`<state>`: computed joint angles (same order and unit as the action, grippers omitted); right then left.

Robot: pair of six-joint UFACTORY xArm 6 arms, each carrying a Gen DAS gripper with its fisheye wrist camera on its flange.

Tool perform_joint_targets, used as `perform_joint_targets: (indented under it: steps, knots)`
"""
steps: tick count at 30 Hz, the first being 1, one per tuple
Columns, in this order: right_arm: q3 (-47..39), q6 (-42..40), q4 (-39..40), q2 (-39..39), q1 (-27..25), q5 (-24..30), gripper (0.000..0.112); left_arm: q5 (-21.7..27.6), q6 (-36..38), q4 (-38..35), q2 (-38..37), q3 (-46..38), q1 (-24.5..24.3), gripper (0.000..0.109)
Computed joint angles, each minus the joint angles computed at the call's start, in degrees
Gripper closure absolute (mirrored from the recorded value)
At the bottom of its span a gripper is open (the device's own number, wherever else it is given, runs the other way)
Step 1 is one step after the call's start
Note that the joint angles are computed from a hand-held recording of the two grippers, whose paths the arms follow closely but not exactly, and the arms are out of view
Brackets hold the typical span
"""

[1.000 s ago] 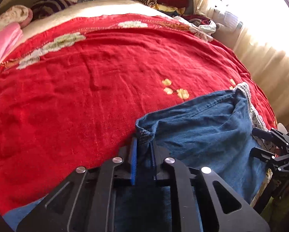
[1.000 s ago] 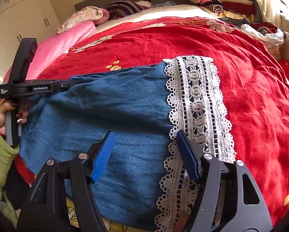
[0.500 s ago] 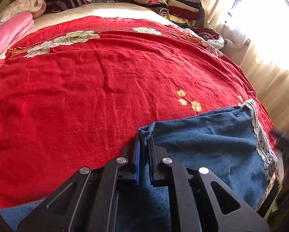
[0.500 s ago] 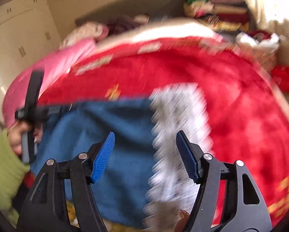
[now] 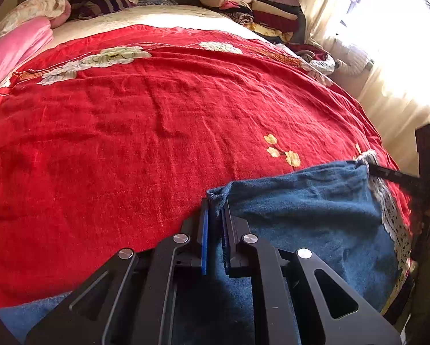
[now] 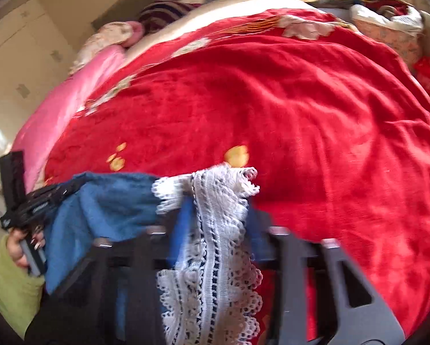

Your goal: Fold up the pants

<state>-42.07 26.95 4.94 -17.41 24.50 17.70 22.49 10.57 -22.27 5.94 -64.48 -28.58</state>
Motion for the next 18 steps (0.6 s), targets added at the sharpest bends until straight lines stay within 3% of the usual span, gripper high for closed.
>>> perform_joint_targets:
  steps: [5, 7, 10, 13, 16, 18]
  knots:
    - [3.6, 17.3, -18.4, -5.0, -1.1, -6.4, 0.101, -3.0, -0.4, 0.9, -0.6, 1.1, -0.8, 0.102]
    - [1.3, 19.4, -23.4, -3.5, -1.4, -3.9, 0.101, -3.1, -0.9, 1.3, -0.1, 0.7, -0.8, 0.102]
    - [-3.7, 18.8, -24.7, 1.6, -0.8, 3.8, 0.097, -3.3, -2.4, 2.5, 0.4, 0.6, -0.6, 0.099]
    - [-3.5, 19.7, -24.9, 2.3, -1.3, 3.7, 0.094, -4.1, -3.9, 4.3, 0.6, 1.0, -0.5, 0.093]
    - [-2.4, 22.7, -28.2, 0.6, -1.5, 4.8, 0.082, -3.9, -3.6, 3.7, 0.9, 0.7, -0.3, 0.086]
    - [-1.3, 27.8, -32.4, -2.4, -0.9, 6.3, 0.078, -4.6, -1.8, 0.5, 0.1, 1.4, 0.0, 0.079]
